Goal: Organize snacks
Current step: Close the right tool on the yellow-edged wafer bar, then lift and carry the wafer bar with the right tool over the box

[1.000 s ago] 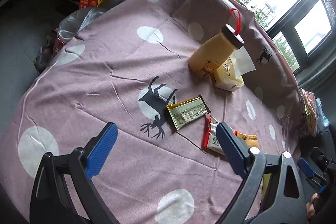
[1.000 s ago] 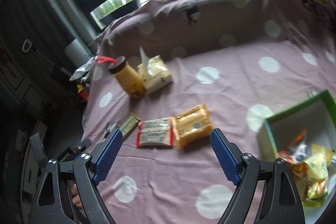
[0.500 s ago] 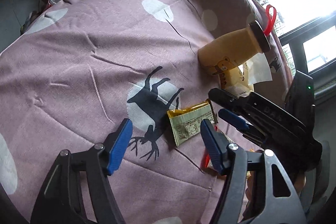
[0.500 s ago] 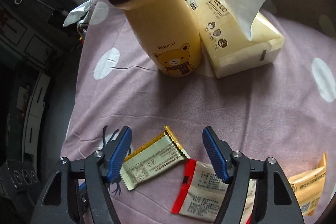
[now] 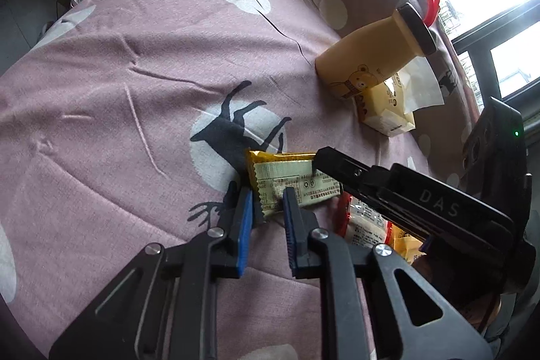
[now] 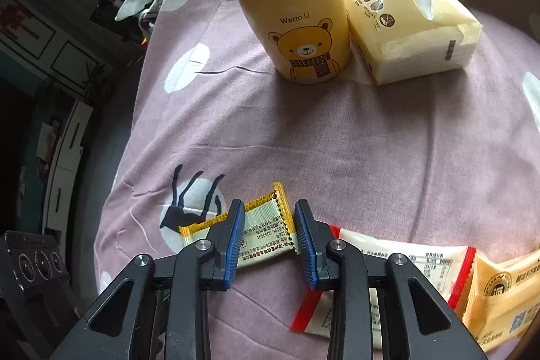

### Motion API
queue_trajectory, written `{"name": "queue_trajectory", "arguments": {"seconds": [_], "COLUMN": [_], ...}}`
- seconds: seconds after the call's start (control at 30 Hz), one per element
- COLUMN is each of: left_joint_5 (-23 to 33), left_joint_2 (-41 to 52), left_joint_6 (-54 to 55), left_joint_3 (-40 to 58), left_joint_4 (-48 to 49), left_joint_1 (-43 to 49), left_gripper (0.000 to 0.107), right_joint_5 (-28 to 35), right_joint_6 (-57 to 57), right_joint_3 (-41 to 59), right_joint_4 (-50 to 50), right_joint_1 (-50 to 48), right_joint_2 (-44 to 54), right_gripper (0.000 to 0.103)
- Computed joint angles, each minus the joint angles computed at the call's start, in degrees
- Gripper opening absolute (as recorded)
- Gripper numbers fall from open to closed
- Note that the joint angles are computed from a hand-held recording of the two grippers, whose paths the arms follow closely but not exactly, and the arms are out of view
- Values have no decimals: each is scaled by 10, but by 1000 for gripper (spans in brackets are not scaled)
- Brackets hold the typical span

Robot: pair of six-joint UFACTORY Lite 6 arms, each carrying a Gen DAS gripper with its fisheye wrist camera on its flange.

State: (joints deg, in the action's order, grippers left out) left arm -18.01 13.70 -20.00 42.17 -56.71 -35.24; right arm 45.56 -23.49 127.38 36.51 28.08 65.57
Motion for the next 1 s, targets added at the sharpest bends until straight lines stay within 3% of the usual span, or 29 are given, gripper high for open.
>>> {"name": "queue_trajectory", "arguments": {"seconds": [0.07, 0.13, 0.3, 0.4, 0.67, 1.0], "left_joint_5": [0, -4, -51, -88, -186, -228], "left_joint_2": [-19, -45, -76, -65, 6, 126], "left_joint_6": [50, 75, 316, 415, 545, 680], "left_joint_3": [-5, -14, 17, 59, 198, 384], "left_joint_4": [-47, -70, -314, -403, -512, -566], "left_joint_1": [-8, -21, -106, -161, -290, -356], "left_gripper": [17, 16, 17, 17, 20, 21], "right_joint_5": [2, -43, -127, -152, -160, -46], "right_joint_6": [-17, -63, -200, -267, -363, -463], "right_joint_3": [-39, -143, -380, -493, -729, -901], "right_joint_4": [28, 61, 182, 246, 329, 386], "right_joint_1": [-5, -6, -25, -46, -137, -340], "right_joint_2": [-25, -97, -274, -361, -591, -766], "right_gripper": [34, 34, 34, 34, 34, 34]}}
